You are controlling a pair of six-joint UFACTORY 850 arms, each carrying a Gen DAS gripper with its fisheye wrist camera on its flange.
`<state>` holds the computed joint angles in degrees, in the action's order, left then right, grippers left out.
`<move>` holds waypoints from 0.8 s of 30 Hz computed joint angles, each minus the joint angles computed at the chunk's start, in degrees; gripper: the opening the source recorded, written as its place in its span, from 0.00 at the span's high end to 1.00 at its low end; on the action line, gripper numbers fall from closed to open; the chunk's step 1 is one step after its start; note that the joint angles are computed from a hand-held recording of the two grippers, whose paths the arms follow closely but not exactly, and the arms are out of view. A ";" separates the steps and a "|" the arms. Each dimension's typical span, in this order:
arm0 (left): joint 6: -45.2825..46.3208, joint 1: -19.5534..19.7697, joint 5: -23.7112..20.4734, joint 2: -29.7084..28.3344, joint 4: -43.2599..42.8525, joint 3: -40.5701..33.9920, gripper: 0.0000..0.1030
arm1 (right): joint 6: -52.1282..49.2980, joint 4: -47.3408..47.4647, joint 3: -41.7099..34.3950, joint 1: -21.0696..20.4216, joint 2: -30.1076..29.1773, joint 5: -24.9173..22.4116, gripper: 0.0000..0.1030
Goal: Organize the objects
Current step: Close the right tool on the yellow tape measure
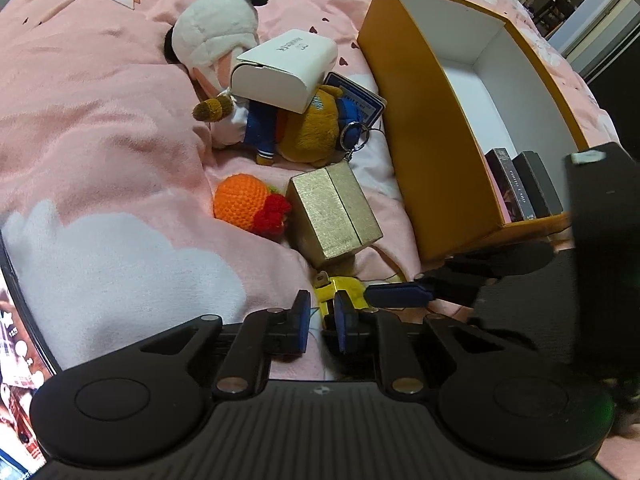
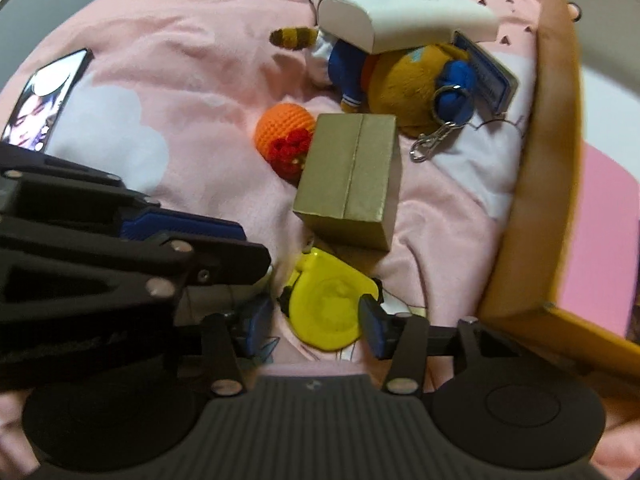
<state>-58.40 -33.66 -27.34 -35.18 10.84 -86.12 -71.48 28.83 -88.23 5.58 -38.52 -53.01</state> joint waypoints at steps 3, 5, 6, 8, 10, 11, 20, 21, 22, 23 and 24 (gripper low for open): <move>-0.04 0.00 -0.47 -0.23 -0.19 -0.30 0.81 | -1.61 -0.04 0.79 0.71 0.12 1.73 0.46; -0.26 -0.05 -0.68 -0.32 0.05 -0.45 0.81 | -1.79 -0.06 0.96 0.84 0.11 2.18 0.45; -0.39 -0.08 -0.84 -0.36 0.19 -0.53 0.81 | -1.54 -0.16 1.34 0.90 0.30 3.07 0.45; -0.87 -0.17 -0.92 -0.32 0.69 -0.54 0.81 | 0.42 -0.60 1.06 0.70 -0.04 3.29 0.46; -1.58 -0.23 -0.43 0.04 1.28 -0.14 0.81 | 0.61 0.19 1.14 0.05 0.43 3.17 0.51; -1.63 -0.20 -0.26 0.13 1.24 -0.05 0.81 | 0.05 0.94 1.21 -0.41 0.75 2.69 0.59; -2.71 -0.72 -0.12 -0.22 3.37 -1.01 0.81 | 0.81 2.46 0.99 -3.10 2.23 2.78 0.79; -2.80 -0.81 -0.53 -0.42 3.59 -1.32 0.81 | 1.71 1.81 0.00 -2.98 1.38 2.19 0.79; -2.89 -0.89 -0.89 -0.60 3.88 -1.61 0.81 | 2.18 0.86 -0.20 -2.73 1.29 2.38 0.78; -2.99 -0.94 -1.11 -0.73 4.14 -1.80 0.81 | 2.34 0.10 -0.11 -2.35 1.09 3.08 0.78; -3.21 -1.00 -1.35 -0.83 4.50 -1.96 0.81 | 1.95 0.61 2.08 -2.15 2.24 4.10 0.78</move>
<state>-61.61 -34.66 -28.69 -36.00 15.35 -88.08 -69.53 29.44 -86.15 3.43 -36.28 -48.91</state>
